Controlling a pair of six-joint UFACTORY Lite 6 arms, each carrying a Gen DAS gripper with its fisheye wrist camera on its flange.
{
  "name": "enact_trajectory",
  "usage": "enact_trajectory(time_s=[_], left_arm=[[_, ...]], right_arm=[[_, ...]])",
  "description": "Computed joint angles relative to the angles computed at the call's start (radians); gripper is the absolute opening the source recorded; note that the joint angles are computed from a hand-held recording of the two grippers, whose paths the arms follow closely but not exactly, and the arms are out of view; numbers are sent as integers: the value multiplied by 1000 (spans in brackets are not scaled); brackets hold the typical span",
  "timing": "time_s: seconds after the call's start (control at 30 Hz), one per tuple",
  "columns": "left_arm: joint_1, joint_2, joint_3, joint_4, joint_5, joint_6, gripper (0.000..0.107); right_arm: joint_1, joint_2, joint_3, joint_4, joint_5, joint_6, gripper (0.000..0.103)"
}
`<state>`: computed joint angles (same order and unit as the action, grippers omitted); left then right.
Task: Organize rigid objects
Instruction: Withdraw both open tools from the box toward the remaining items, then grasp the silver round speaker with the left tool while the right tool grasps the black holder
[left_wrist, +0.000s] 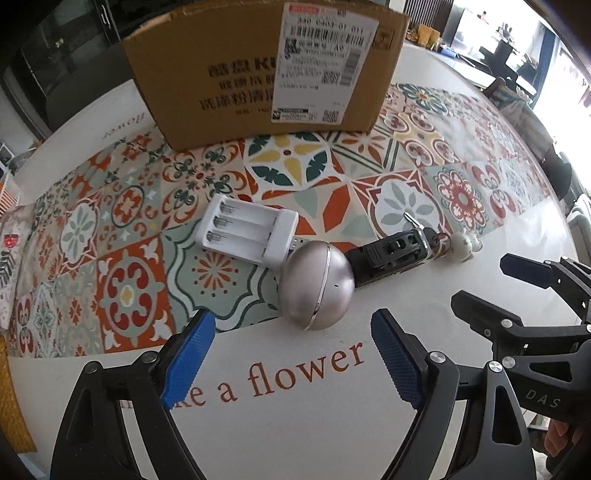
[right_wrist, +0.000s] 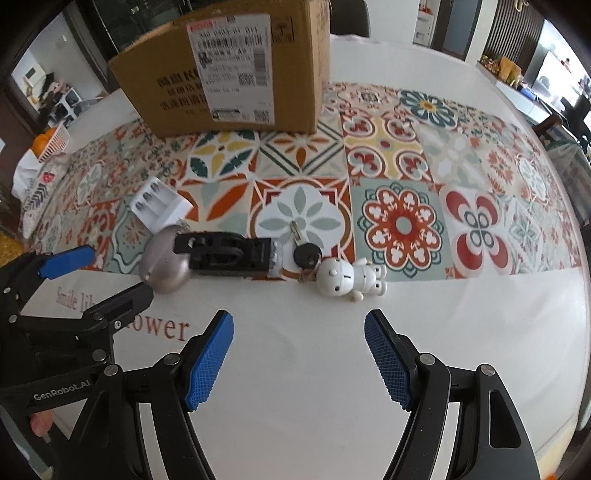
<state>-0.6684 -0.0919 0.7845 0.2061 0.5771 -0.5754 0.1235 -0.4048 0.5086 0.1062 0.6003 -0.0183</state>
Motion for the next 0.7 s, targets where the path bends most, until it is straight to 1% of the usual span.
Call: enact_trajectory(time_s=[0.1,0.2,0.27,0.47,0.53,0.57,0.7], left_arm=[[19,54,11,-47,-32,57,85],[42,113,28,-111,-58,130,80],[54,141,40,-131,-67,156,77],[77,207,74,-187,-90,222,71],[77,225,84,-187,-98,222,71],[77,233,88,-187,-100,225,69],[60,262,112,-136,-106,175,67]], right_arm=[[-5,37,-4,3,-13,-2,73],[-5,70,-4,-7,-28,6,73],[-4,93,-1,-17,-39,16,74],[-3,144,15,-19,-56,21,74],[-3,153,18,-21,-59,23,74],[-3,157,19,-21,-60,23,74],[-17,163,21,-13,-60,6,74]])
